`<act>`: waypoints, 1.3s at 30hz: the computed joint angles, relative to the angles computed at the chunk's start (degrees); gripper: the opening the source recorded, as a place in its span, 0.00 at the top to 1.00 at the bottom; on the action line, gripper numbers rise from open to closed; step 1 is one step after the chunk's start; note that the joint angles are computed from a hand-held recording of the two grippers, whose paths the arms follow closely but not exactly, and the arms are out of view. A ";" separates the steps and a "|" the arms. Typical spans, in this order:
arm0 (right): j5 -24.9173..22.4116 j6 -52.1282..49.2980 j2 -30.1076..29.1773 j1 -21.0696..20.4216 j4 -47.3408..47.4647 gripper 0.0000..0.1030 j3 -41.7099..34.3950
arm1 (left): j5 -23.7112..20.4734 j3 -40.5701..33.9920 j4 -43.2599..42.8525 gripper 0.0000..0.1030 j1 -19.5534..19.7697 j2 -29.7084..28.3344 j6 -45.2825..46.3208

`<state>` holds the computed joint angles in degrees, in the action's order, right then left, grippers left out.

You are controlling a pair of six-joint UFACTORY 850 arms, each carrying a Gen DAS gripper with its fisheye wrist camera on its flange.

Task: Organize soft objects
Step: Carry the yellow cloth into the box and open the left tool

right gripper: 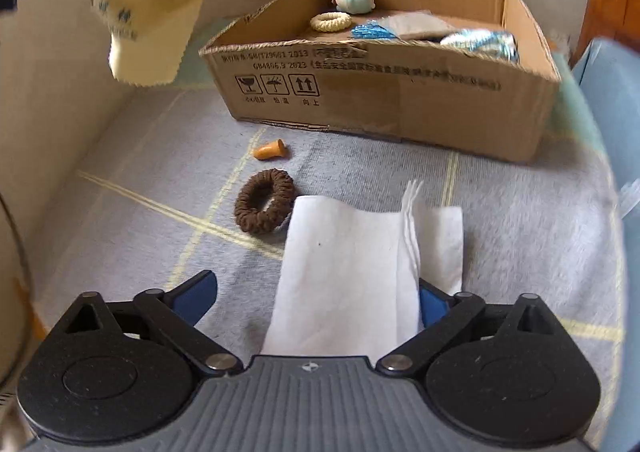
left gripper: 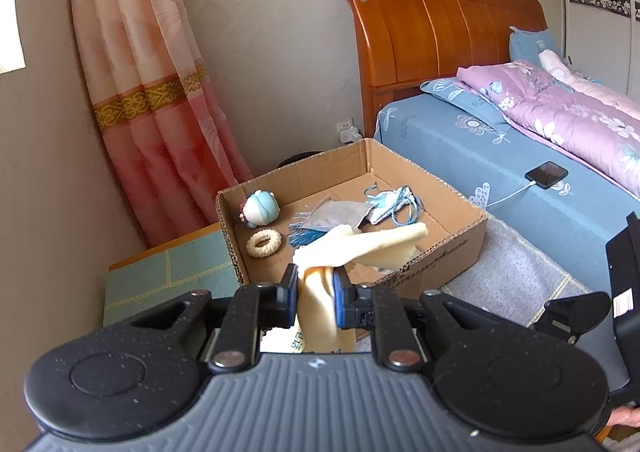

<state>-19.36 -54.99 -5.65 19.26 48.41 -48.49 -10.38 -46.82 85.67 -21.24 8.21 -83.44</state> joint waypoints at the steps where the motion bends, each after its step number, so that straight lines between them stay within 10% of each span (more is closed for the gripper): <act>1: 1.24 2.06 0.16 0.60 -2.72 0.11 0.13 | -0.08 0.03 -0.10 0.85 0.00 0.01 0.07; 8: 3.73 13.40 1.29 0.02 -15.75 0.59 0.37 | 0.04 -0.11 -0.08 0.85 -0.05 -0.33 0.10; 14: 4.88 19.69 1.34 0.36 -22.60 0.76 0.35 | -0.03 0.09 -0.63 0.85 -0.09 -0.18 1.03; 39: 4.55 7.49 7.74 -2.65 -12.82 0.82 -2.15 | 2.38 -10.00 -1.51 0.74 2.92 -9.87 3.65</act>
<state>-14.81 -47.50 2.09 16.62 35.59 -50.64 -8.00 -56.82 84.16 -18.32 -1.66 -79.79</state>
